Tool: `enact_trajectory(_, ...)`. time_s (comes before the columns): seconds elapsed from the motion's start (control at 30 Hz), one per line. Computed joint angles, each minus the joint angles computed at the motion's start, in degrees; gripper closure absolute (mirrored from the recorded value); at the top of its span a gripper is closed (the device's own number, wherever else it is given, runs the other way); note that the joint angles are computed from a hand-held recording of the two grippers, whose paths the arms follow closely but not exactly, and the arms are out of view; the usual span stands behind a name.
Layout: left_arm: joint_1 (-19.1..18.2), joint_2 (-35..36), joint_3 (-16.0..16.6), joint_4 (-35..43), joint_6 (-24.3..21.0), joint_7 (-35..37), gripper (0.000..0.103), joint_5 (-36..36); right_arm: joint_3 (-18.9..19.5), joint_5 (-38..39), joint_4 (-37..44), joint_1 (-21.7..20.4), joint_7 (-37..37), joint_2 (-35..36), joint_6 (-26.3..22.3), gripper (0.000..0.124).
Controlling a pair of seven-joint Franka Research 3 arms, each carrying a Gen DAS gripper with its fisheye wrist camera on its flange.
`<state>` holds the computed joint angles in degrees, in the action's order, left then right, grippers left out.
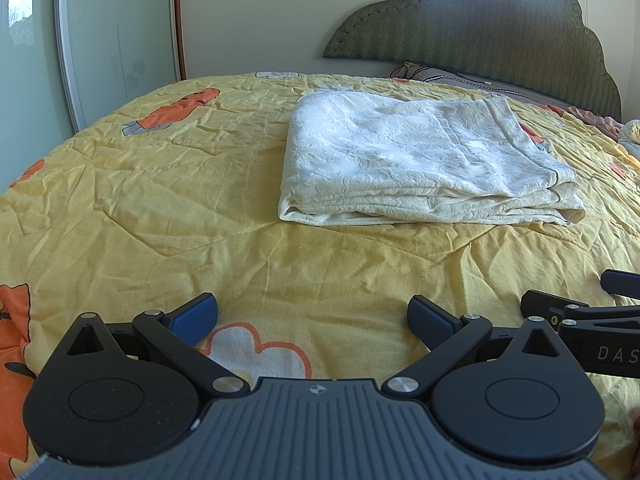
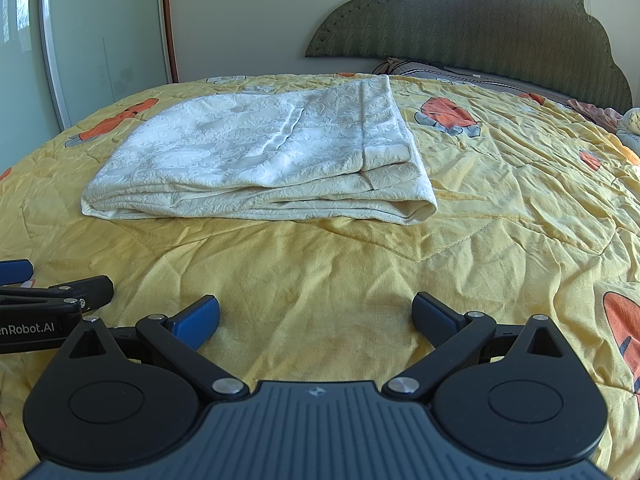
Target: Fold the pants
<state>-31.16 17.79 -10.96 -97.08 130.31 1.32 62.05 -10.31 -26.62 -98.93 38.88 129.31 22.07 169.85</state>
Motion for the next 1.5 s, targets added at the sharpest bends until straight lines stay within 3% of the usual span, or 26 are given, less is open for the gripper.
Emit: enact_trajectory(1.5,0.79,-0.02,0.37,-0.06,1.98,1.78,0.0,-0.82,-0.01,-0.03,-0.07,0.04,0.04,-0.09,-0.03,0.021)
